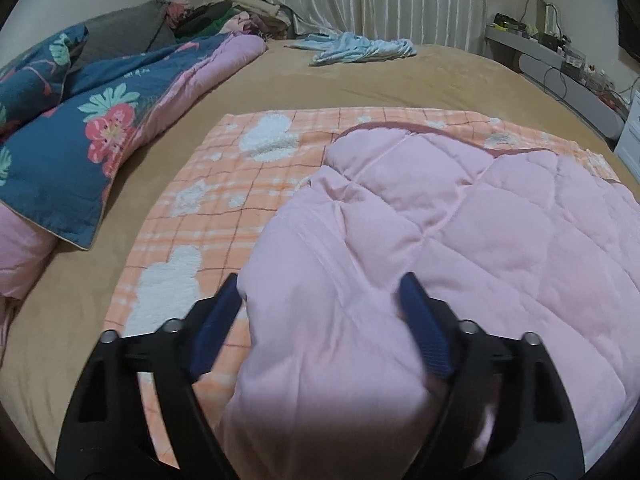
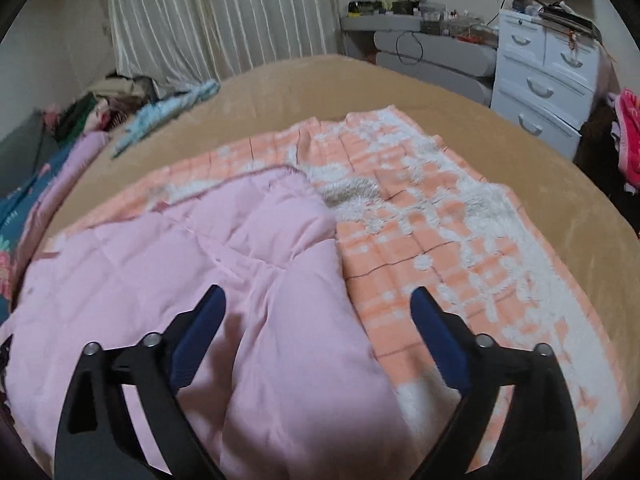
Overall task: Fold large clothes
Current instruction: 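Lay the folded coat edge down and open both grippers, then grasp the end of the folded pink coat with both grippers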
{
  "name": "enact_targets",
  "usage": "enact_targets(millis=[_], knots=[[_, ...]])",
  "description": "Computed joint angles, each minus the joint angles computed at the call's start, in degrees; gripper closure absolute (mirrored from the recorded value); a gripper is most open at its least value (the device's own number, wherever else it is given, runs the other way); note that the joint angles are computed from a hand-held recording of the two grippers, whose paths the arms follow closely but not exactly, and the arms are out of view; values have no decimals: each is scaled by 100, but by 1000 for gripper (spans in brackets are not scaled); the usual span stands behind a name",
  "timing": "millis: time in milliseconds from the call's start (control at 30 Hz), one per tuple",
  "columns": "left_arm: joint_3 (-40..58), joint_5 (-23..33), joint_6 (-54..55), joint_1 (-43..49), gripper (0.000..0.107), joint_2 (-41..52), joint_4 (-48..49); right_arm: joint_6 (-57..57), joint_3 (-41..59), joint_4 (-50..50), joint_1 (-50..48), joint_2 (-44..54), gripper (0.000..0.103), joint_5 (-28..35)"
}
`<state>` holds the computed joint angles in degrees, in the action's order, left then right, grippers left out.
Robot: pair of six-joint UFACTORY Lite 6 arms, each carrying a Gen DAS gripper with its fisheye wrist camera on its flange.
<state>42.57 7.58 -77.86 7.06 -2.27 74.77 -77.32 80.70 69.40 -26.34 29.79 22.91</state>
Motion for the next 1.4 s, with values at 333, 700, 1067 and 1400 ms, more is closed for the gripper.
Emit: enact_targets(millis=[333, 700, 1067, 1400], knots=[[-921, 421, 3606, -239, 13, -1943, -3661, -1827, -2153, 980, -962, -2283, 4, 1118], [-1964, 1389, 4753, -541, 13, -4177, -5025, -2432, -3677, 766, -1874, -3769, 4, 1932], [-2514, 2109, 5173, -631, 13, -5400, -5574, -2330, -4343, 298, -2577, -4353, 4, 2512], [-2931, 2255, 4691, -880, 13, -5588, -5317, -2121, -4584, 198, -2582, -4447, 4, 2273]])
